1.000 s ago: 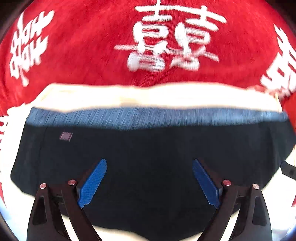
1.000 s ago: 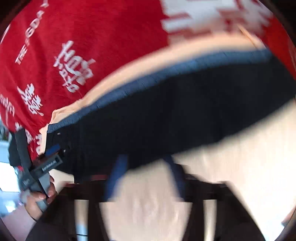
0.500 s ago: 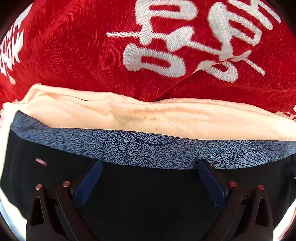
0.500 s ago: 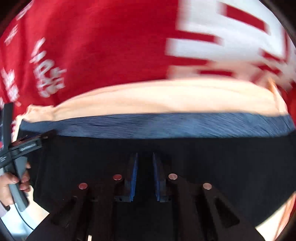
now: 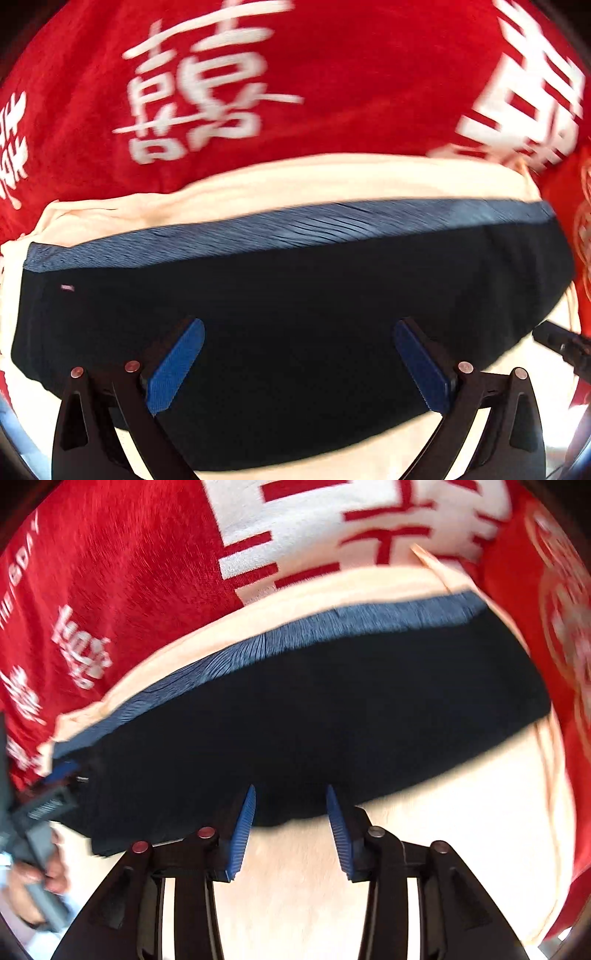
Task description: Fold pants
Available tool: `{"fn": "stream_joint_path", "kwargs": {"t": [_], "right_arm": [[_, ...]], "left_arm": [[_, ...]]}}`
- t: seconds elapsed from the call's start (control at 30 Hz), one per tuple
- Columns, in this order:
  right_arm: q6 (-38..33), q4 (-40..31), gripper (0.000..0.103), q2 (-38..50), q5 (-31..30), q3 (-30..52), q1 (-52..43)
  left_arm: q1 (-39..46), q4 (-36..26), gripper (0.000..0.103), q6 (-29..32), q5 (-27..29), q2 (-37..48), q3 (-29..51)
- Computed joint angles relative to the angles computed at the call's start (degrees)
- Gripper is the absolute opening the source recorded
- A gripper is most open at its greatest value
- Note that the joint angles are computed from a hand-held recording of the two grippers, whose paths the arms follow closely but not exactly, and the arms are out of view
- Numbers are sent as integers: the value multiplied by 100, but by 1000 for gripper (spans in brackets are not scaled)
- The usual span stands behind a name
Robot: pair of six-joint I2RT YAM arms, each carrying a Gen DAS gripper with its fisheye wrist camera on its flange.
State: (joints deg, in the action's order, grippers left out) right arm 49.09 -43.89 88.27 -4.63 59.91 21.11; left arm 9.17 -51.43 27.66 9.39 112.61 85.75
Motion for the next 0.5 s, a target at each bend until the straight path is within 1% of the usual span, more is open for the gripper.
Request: {"fn": "stream_joint_path", "kwargs": {"t": [0.07,0.13,0.17,0.2,0.23,0.27,0.33,0.37,0.4,0.5], "right_arm": [[292,27,44,-578,-222,-499,6],[811,345,44,-623,-349,-771,255],[934,363,44,-747,-364,-912,301],[1041,267,44,-920,-345,-1078,332],[1146,409,44,-806,-300,-1081,408],[1182,357,44,-963,-238,-1228,379],[1126,247,44,-1123,-113,-1366,191],[1061,156,44,-1243,-74,-1431,22],[927,99,44,-1386,-61,-1518,-270],[520,125,44,-1584,54,-1664,-1241]], "left_arm": [[-200,93,103,-92,-11,-266,-354],[-445,300,103,-188,-87,-487,-703],[-606,413,103,-281,-145,-849,-1153],[-684,579,103,-332,-196,-923,-1327],[-791,697,103,-423,-282,-893,-1426],[-879,845,103,-519,-410,-705,-1447],[-995,856,103,-732,-643,-517,-1508],[-904,991,103,-801,-566,-451,-1564],[-875,1071,103,-902,-500,-497,-1628],[-955,1199,103,-950,-593,-594,-1755]]}}
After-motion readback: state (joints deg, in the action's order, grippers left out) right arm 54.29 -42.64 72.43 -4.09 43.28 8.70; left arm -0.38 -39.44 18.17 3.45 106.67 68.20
